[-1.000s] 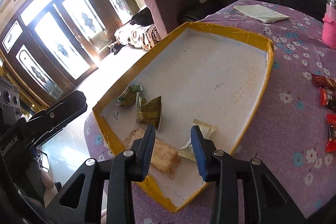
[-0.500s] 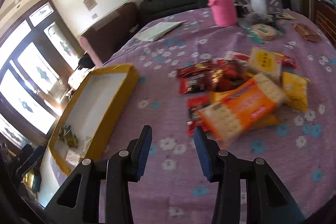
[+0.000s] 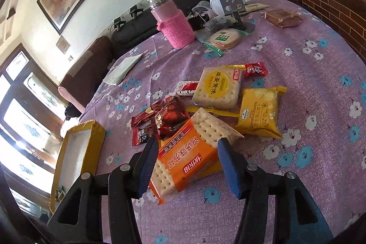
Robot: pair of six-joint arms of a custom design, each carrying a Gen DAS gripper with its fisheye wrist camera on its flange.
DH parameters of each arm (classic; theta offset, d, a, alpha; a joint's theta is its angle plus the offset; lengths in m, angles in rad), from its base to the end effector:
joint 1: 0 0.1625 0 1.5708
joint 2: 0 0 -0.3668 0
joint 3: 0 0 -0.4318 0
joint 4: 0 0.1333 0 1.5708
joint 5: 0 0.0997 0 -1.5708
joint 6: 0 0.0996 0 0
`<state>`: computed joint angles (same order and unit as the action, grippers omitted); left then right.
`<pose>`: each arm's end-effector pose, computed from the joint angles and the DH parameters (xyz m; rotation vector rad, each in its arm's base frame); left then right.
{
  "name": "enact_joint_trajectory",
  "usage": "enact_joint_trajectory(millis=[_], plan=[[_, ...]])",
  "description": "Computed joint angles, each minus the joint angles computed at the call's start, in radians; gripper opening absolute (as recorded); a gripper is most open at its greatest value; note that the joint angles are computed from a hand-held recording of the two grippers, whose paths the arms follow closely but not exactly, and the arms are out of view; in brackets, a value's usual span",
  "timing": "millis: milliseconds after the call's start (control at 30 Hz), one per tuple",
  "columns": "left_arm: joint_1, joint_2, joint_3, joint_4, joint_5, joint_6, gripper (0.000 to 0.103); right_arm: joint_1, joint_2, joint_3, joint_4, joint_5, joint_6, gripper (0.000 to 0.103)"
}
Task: Organize snacks
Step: 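Grasp the orange cracker pack with the left tool while the right tool grasps the yellow biscuit bag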
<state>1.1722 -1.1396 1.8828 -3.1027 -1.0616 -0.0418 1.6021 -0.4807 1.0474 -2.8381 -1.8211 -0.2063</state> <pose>-0.0665 -0.6265 0.2130 0.1824 2.5818 -1.1912 0.1345 -0.8242 0.0908 0.1955 -2.6783 0.9469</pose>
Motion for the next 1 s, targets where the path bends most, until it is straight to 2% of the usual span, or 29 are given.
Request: enact_joint_trajectory(millis=[67,100,200,267,300,367,467,567,600,633,700,800,1000], plan=[[-0.001,0.015,-0.01,0.013,-0.007,-0.009,0.075,0.015,0.037,-0.055,0.029,-0.021,-0.01,0.057],[-0.004,0.023,-0.015,0.024,-0.007,-0.013,0.075,0.028,0.064,-0.091,0.03,-0.055,-0.031,0.057],[-0.012,0.031,-0.018,0.041,-0.009,-0.008,0.075,0.081,0.224,-0.31,0.072,-0.252,-0.179,0.061],[-0.02,0.033,-0.016,0.043,-0.005,0.001,0.075,0.098,0.326,-0.437,0.043,-0.352,-0.278,0.061],[-0.023,0.032,-0.015,0.048,-0.002,0.005,0.075,0.097,0.351,-0.471,0.057,-0.375,-0.303,0.061],[-0.024,0.033,-0.017,0.054,-0.003,0.012,0.075,0.092,0.332,-0.423,0.02,-0.393,-0.347,0.061],[-0.019,0.046,-0.034,0.062,-0.026,0.027,0.075,0.078,0.194,-0.197,-0.039,-0.352,-0.392,0.061],[-0.022,0.075,-0.063,0.086,-0.049,0.056,0.075,0.059,0.055,-0.012,0.003,-0.316,-0.43,0.061],[-0.024,0.085,-0.072,0.097,-0.055,0.062,0.075,0.047,0.009,0.034,0.035,-0.281,-0.407,0.061],[-0.027,0.095,-0.08,0.107,-0.06,0.067,0.075,0.025,-0.05,0.083,0.071,-0.204,-0.359,0.061],[-0.034,0.12,-0.1,0.131,-0.065,0.074,0.075,-0.01,-0.115,0.13,0.057,-0.104,-0.274,0.061],[-0.047,0.15,-0.124,0.156,-0.067,0.071,0.075,-0.036,-0.106,0.088,-0.005,-0.089,-0.211,0.069],[-0.066,0.191,-0.168,0.216,-0.049,0.027,0.075,-0.054,0.035,-0.148,0.097,-0.1,-0.093,0.069]])
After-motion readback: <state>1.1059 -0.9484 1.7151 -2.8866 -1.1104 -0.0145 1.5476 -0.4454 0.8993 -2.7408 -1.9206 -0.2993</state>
